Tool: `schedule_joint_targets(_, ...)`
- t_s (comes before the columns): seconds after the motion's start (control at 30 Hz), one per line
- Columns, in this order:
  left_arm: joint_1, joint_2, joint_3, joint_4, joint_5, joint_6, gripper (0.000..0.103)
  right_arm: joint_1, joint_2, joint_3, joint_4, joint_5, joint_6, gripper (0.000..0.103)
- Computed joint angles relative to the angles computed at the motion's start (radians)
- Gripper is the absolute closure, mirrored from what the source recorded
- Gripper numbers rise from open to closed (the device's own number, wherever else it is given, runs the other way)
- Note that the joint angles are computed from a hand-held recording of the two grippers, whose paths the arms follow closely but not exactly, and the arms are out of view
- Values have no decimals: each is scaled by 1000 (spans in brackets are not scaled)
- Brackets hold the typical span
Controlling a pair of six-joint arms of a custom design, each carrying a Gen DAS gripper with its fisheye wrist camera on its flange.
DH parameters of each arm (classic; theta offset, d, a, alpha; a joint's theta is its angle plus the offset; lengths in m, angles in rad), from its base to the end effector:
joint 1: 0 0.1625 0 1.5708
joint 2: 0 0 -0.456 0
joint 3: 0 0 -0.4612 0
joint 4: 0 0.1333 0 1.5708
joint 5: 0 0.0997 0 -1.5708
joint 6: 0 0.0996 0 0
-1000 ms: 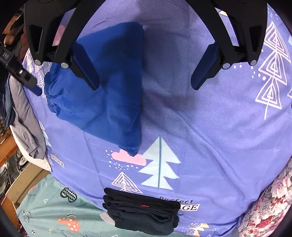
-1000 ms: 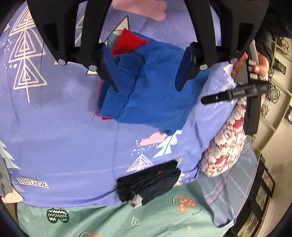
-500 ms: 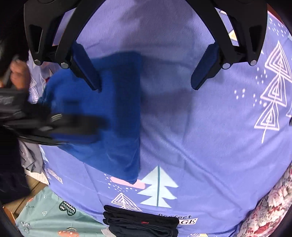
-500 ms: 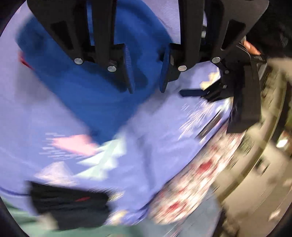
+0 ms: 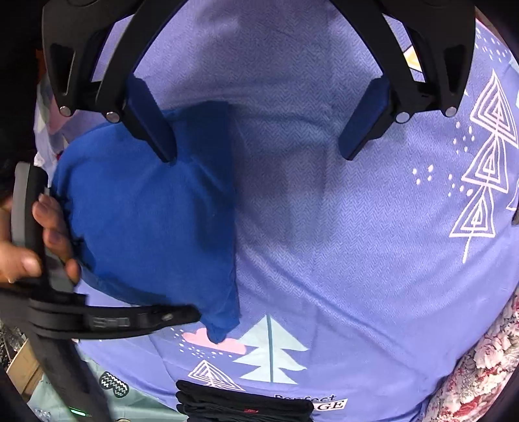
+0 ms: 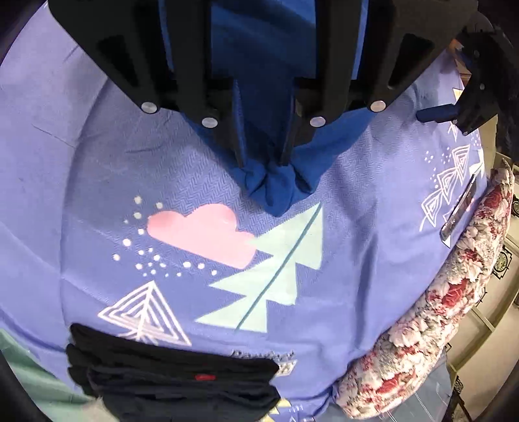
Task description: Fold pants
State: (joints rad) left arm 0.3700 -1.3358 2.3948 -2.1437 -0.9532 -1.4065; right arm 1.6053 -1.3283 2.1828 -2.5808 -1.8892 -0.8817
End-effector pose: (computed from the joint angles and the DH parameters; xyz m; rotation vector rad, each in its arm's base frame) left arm -0.2873 -0.3163 0.0855 -0.0589 2.4628 -0.5949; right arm 0.1202 -0.5216 0.1793 1.2018 -2.5162 0.0140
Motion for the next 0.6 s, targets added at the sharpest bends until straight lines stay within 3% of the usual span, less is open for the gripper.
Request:
schedule_joint_targets(0.07, 14, -41, 12, -41, -23, 25, 2, -32, -82, 17, 50, 97, 8, 75)
schedule_joint_targets(0.13, 3, -79, 25, -52, 15, 19, 2, -87, -205, 44, 118, 201, 0, 58)
schedule_joint_targets(0.23, -5, -89, 10, -28, 122, 14, 2, -158, -344, 85, 175, 241, -45, 57)
schedule_joint_targets(0.33, 38, -18, -31, -80, 183, 87, 2, -223, -404, 116, 185, 240, -59, 57)
schedule_joint_targets(0.37, 52, 13, -56, -43, 192, 82, 2, -244, -411, 128, 164, 235, -63, 58)
schedule_joint_targets(0.4, 77, 54, -93, 28, 182, 71, 2, -259, -410, 137, 138, 236, -60, 62)
schedule_joint_targets(0.47, 110, 87, -112, 45, 144, 50, 2, -310, -440, 150, 123, 298, -70, 72)
schedule_joint_targets(0.53, 114, 57, -79, -29, 126, 2, 2, -332, -469, 183, 37, 301, -76, 69)
schedule_joint_targets(0.6, 119, 37, -82, -19, 108, -2, 2, -343, -506, 208, 32, 325, -112, 63)
